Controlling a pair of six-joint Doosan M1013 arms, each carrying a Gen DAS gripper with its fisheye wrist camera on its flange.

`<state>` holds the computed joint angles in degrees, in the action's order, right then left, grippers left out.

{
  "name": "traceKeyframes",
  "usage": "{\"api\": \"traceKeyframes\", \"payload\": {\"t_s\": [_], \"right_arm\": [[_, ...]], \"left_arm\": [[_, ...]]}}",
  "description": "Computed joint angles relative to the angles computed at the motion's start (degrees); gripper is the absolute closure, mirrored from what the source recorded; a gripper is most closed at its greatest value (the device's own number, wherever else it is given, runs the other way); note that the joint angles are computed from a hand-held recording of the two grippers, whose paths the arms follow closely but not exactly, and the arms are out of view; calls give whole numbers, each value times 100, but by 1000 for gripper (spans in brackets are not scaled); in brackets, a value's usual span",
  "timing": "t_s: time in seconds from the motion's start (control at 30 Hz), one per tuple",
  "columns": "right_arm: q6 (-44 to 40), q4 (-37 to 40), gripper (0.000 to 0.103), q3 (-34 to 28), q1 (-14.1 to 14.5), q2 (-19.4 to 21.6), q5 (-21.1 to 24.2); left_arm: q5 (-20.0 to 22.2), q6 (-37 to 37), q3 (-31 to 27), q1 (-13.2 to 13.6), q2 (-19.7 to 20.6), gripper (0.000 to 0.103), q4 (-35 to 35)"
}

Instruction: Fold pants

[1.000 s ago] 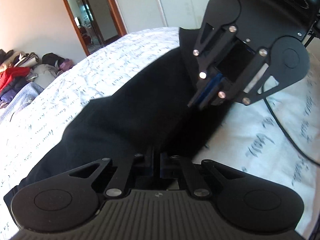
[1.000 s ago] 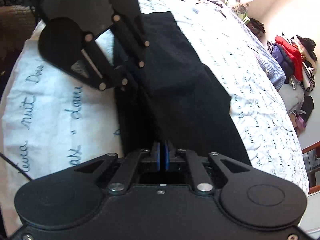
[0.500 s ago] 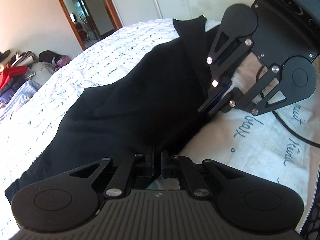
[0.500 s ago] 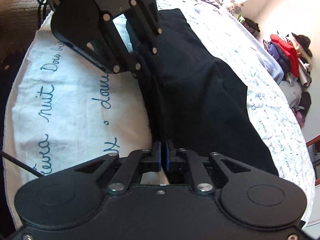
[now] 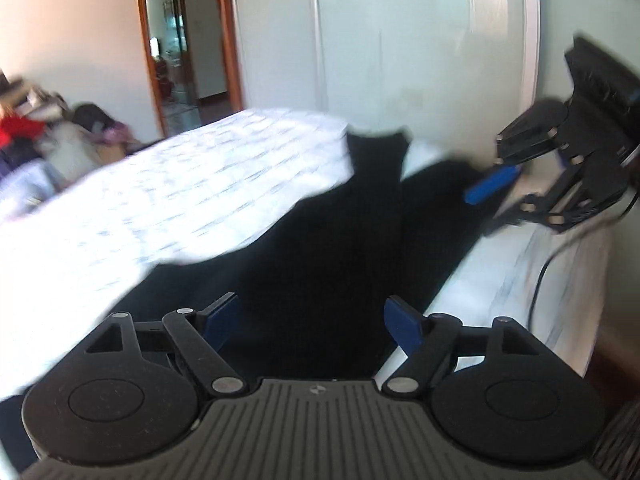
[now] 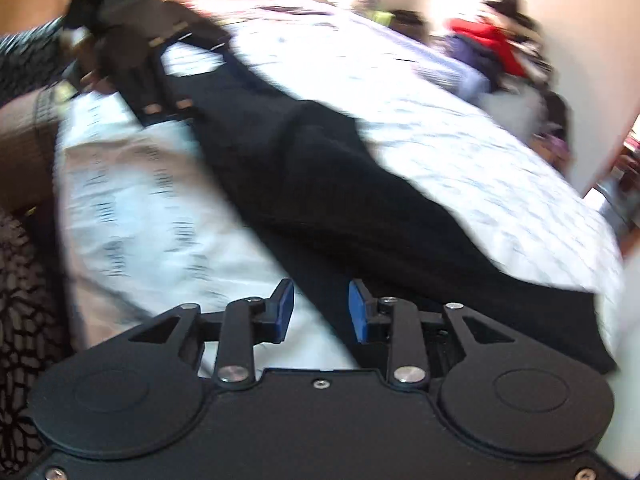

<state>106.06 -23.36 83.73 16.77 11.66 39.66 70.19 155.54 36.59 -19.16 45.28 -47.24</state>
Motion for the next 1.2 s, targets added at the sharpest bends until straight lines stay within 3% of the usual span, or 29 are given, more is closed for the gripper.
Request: {"api": "traceKeyframes", "payload": {"t_s": [0.07, 0.17, 0.27, 0.47, 0.73, 0.8, 0.83, 0.87, 1.07, 1.2], "right_arm": [[1461, -1178, 42, 84, -100, -46, 173], [2884, -1873, 42, -58, -414, 113, 647], [3520, -2007, 43, -258, -752, 356, 769], [4256, -1769, 44, -807, -1281, 928, 682], [3742, -1183, 44, -1595, -1631, 1570, 1167], [3503, -967, 58, -1750, -1672, 1674, 1383], [3385, -784, 83, -1779, -1690, 1681, 1417], [3349, -586, 95, -1706, -1733, 1622, 1260], [4010, -1290, 97, -1152, -1610, 1188, 701], [4810, -1964, 97, -667, -1522, 779, 413]], "left_arm": [[415, -502, -506, -134, 324, 21, -152], [367, -944, -713, -409, 513, 22, 42], [152, -1288, -669, -596, 551, 23, 313], [254, -1702, -709, -716, 651, 23, 446], [6, -1682, -435, -733, 547, 34, 365], [12, -1733, -495, -740, 587, 37, 357], [13, -1759, -509, -739, 594, 38, 353], [32, -1793, -543, -737, 612, 39, 341], [97, -1987, -678, -715, 688, 60, 310], [147, -2241, -773, -704, 727, 81, 341]]}}
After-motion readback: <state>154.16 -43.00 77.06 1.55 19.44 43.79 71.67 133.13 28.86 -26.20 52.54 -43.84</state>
